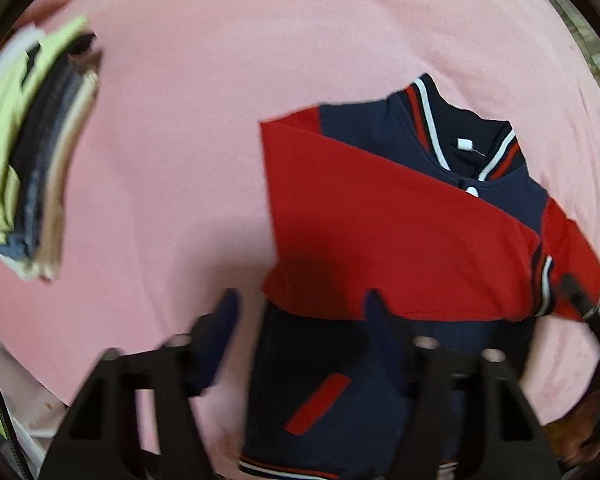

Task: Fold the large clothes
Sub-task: 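Fold the held sleeve across the jacket front toward the other sleeve, then lower the sleeve onto the jacket and open the left gripper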

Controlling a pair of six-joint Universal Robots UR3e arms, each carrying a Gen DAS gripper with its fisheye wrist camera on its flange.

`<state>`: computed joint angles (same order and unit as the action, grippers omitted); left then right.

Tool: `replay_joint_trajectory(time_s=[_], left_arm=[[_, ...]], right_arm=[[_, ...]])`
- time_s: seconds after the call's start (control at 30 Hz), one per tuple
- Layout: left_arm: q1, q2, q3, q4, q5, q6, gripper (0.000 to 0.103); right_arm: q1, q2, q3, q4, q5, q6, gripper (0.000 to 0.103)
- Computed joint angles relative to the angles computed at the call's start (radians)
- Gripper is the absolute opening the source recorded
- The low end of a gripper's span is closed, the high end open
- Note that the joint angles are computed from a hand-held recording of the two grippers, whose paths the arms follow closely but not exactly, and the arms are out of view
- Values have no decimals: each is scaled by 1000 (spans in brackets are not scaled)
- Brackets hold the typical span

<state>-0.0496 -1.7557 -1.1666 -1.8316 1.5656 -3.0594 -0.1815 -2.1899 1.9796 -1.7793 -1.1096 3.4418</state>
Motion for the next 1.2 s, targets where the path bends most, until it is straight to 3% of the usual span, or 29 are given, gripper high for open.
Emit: replay_joint_trajectory(time_s=[0.07,0.17,0.2,0.27,0.33,0.43,0.5,0.63,0.7,0.77,0.83,0.9,0.97,1.07,1.13,1.2], left_arm=[[-6,-35,33,-15,-31,-20,53],[-26,-82,37,21,-27,-52,50],[-22,-95,31,36,-35,-53,47],[-12,-120,-1,97,-28,-48,30],[-11,-167,-7,155,21,-48,20],[24,-231,42,149,0,-23,19],[39,-247,68,166,25,-49,20],[95,-268,115,139,-3,-65,26],[90,-257,120,130,11,-41,26],[69,-202,87,139,29,-42,27],[90,-130,23,158,-49,-34,28],[100,-65,-49,144,-106,-30,28],[82,-29,-107,128,-116,-19,28],[10,-26,-151,159,-17,-29,28],[4,-25,-161,169,-5,-38,27],[12,-24,-168,179,12,-45,19]], right_arm=[[87,99,25,-136,31,38,12],[219,264,30,-323,-13,140,11],[248,303,35,-364,-46,190,11],[257,299,68,-384,-99,275,11],[246,254,99,-330,-168,338,7],[172,100,158,-220,-229,294,0],[81,-7,172,-118,-218,184,0],[47,-32,115,-1,-389,154,0],[-52,-108,129,26,-336,136,0],[-45,-122,124,-18,-332,167,3],[4,-97,119,-113,-281,167,3],[32,-54,129,-171,-154,126,3],[109,47,133,-255,-72,109,3],[300,266,44,-339,-158,140,3],[332,296,15,-276,-216,155,3],[319,255,33,-218,-264,181,2]])
